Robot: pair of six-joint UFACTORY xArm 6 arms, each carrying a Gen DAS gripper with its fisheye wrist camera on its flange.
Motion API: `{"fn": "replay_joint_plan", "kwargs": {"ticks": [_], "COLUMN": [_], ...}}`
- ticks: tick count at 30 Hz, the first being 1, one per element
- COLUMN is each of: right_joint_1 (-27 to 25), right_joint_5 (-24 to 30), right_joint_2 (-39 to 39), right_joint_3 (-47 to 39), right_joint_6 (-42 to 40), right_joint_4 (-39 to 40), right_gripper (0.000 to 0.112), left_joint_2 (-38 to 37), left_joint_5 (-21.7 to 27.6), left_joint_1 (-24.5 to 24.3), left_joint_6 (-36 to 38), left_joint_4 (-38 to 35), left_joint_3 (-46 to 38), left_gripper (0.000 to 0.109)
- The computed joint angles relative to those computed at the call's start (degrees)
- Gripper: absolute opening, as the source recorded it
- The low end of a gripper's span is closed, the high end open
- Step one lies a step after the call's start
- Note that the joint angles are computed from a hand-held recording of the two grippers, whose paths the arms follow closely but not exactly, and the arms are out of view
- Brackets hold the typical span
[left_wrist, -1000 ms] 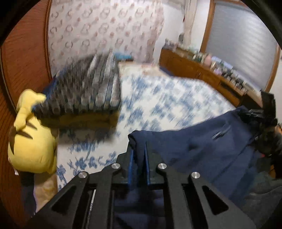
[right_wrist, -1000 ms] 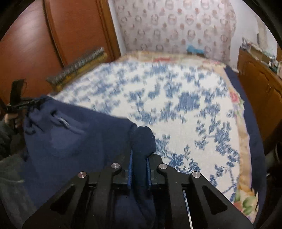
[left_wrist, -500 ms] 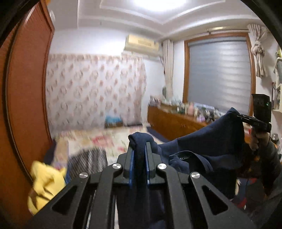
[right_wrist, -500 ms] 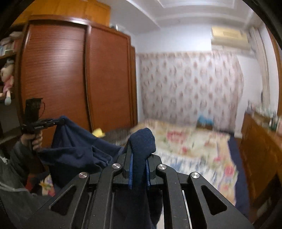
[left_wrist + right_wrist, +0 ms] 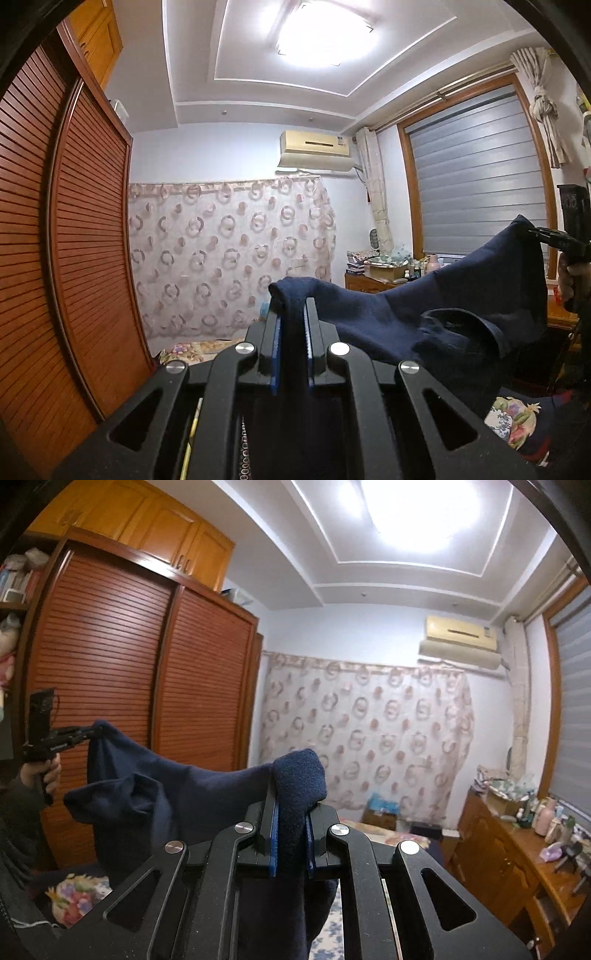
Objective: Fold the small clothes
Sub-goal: 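Grasp the shirt edge with both tools and lift it high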
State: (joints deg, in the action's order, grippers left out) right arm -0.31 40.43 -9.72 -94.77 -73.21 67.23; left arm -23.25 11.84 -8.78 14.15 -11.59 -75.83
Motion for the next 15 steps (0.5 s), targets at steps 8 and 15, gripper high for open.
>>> {"fn": "replay_joint_plan", "kwargs": {"ticks": [8, 15], "right_joint_1": [-3.4, -6.2], "right_joint_5": [-0.1, -0.4], "right_joint_2": [-4.0, -6.1], "right_joint_3": [5.1, 7.1], "right_joint_6": [-0.1, -0.9], "right_joint_4": [-1.4, -1.0], "right_gripper": [0.008, 0.008], "left_joint_2": [-0.1, 2.8], "left_joint_5": [-1.4, -0.9], "left_joint_1": [-1.5, -2.0], "left_joint_6": [0.7, 4.2], "left_joint_4": [-0.6, -3.3], "left_joint_3": [1.3, -1.2], "left_gripper": [0.007, 0.008]}}
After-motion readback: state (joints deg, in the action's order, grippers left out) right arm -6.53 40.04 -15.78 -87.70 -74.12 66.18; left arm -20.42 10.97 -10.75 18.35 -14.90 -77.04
